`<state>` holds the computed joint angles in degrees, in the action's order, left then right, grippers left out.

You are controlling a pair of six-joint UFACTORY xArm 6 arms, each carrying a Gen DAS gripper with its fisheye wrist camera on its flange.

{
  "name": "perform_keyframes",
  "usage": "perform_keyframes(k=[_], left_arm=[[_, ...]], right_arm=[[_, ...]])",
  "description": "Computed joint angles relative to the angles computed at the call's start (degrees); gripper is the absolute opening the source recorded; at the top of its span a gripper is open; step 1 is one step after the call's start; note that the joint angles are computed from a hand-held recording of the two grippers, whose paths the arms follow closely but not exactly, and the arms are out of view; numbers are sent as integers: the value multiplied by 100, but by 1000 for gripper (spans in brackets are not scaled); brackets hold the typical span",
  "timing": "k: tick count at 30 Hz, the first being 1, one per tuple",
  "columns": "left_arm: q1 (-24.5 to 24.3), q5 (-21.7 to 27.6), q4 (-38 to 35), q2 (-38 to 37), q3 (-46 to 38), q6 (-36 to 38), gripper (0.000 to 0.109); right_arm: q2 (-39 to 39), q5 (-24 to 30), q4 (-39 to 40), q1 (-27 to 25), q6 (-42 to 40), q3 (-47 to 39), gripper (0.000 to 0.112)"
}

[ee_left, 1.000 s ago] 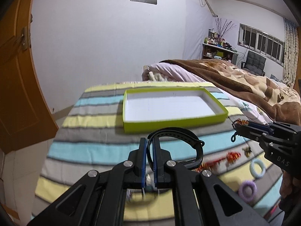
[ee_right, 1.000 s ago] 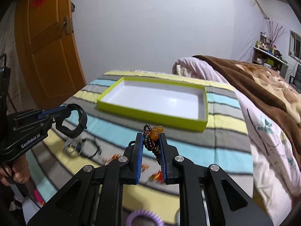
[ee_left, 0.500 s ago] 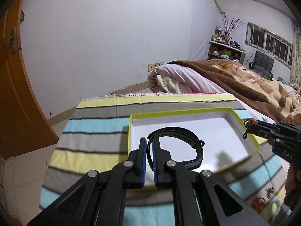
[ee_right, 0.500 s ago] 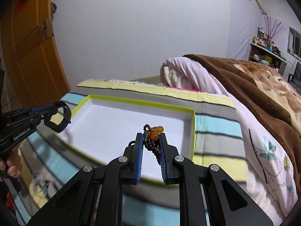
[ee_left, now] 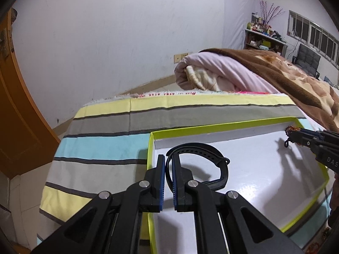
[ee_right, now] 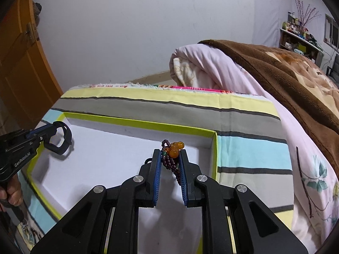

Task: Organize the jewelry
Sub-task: 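Carry both items into the lime-green box and open both tools, then move both open tools back over the remaining jewelry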

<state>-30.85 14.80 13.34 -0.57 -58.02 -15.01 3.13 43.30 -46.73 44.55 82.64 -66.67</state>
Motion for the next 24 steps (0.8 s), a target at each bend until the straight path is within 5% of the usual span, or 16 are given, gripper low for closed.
perform_keyframes(k=[7, 12, 24], left_arm=[[-21, 105, -286, 165, -138, 233, 7], [-19, -56, -719, 34, 5, 629, 9], [-129, -309, -1105, -1022, 874, 916, 10]], right_arm=[[58, -104, 195, -96, -118, 14, 20], [-85, -71, 13, -14, 31, 76, 32], [-661, 610, -563, 843, 707, 296, 32]])
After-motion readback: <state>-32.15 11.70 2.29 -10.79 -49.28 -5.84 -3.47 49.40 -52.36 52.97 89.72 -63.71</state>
